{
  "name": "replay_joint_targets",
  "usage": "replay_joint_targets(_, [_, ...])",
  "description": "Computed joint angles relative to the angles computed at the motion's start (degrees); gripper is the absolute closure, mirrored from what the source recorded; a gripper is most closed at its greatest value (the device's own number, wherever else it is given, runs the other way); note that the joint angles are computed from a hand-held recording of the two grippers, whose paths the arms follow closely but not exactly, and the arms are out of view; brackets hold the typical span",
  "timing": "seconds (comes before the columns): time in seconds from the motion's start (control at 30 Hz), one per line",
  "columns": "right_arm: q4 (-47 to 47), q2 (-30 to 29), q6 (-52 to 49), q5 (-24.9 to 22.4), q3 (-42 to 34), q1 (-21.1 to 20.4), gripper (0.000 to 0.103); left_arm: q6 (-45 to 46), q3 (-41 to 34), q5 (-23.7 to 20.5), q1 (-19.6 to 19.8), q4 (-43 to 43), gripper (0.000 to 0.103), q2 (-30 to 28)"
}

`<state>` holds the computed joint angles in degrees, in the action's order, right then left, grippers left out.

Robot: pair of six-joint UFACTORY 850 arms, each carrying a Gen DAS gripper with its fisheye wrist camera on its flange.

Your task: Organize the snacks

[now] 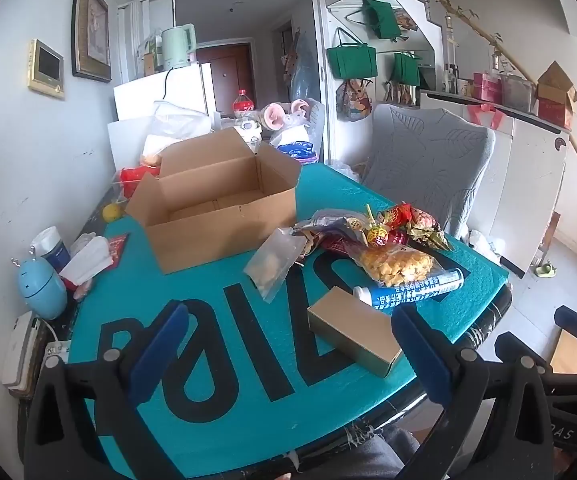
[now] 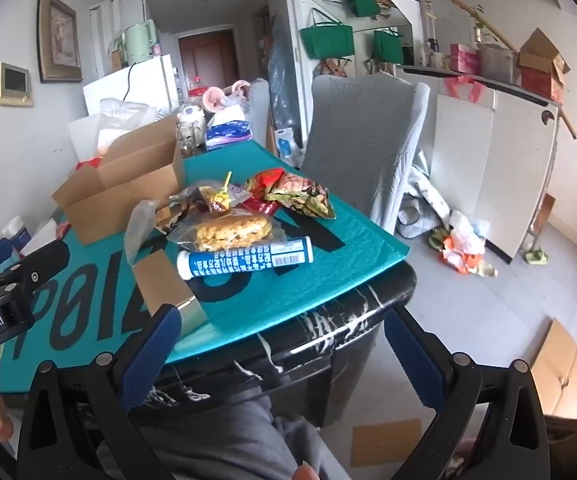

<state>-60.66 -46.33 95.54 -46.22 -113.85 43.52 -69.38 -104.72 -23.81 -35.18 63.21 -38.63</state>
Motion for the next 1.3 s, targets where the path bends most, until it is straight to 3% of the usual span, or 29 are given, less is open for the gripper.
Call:
replay_joint_targets(0.23, [-0.3, -0.8, -0.1, -0.5, -1.3, 0.5, 0.0, 3.9, -0.4, 0.7, 0.4, -4.3, 0.0, 0.2])
replay_joint_targets(0.53, [-0.1, -0.5, -1.0, 1.3, -0.7, 0.3, 0.0, -2.9, 1.8, 1.0, 0.4, 2.2, 0.0, 1.2])
replay_joint_targets(1.3, [0.1, -0.7, -1.4, 1.0, -0.8, 0.3, 0.0, -1.9, 2.2, 0.5, 0.3, 1.3, 0.0, 1.4])
